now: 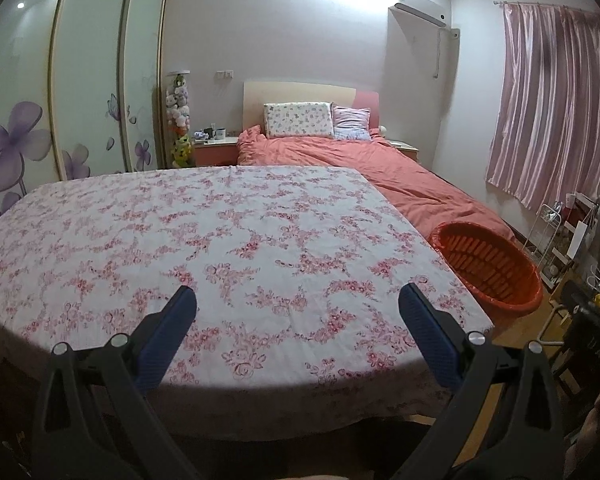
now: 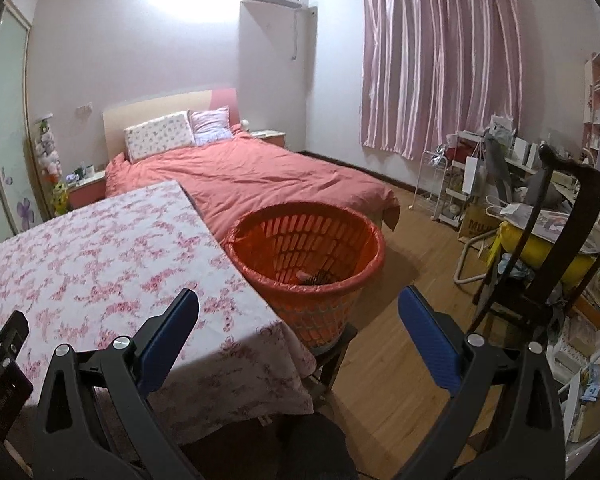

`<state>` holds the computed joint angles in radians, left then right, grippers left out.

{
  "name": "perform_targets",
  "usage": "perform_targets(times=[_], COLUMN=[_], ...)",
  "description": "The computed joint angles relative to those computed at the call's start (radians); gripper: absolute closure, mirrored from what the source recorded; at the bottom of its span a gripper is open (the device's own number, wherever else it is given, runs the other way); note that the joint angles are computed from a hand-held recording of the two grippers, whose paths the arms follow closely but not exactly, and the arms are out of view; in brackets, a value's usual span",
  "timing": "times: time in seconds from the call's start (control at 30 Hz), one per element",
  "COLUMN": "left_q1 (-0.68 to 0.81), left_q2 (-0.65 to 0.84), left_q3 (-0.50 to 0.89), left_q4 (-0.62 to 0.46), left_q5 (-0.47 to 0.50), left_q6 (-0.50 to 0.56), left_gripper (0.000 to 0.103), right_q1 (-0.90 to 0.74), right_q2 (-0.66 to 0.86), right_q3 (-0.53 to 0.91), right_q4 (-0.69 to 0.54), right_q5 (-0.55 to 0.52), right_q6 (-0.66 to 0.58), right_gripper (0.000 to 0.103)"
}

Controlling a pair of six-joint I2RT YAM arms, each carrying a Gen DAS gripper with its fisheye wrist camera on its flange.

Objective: Collect trash

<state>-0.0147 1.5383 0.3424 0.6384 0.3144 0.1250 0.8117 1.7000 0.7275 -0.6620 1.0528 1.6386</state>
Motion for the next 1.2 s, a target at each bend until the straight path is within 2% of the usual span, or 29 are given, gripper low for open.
perform_targets(times=[0.3, 1.2], left_q1=[-0.001, -0.023], left_q2=[0.006, 0.031], left_q3=[-0.001, 0.009], left_q4=[-0.005, -0.015], left_q5=[-0.005, -0.001], left_q6=[0.011, 0.021], left_gripper=[0.004, 0.004], right_q1=[0.022, -0.010], right_q2=[0.071, 0.021], right_q3=[0.049, -0.009], right_q4=[-0.050, 0.096], right_q5=[0.009, -0.023], right_q6=[0.017, -0.110], right_gripper=[0.004, 0.004])
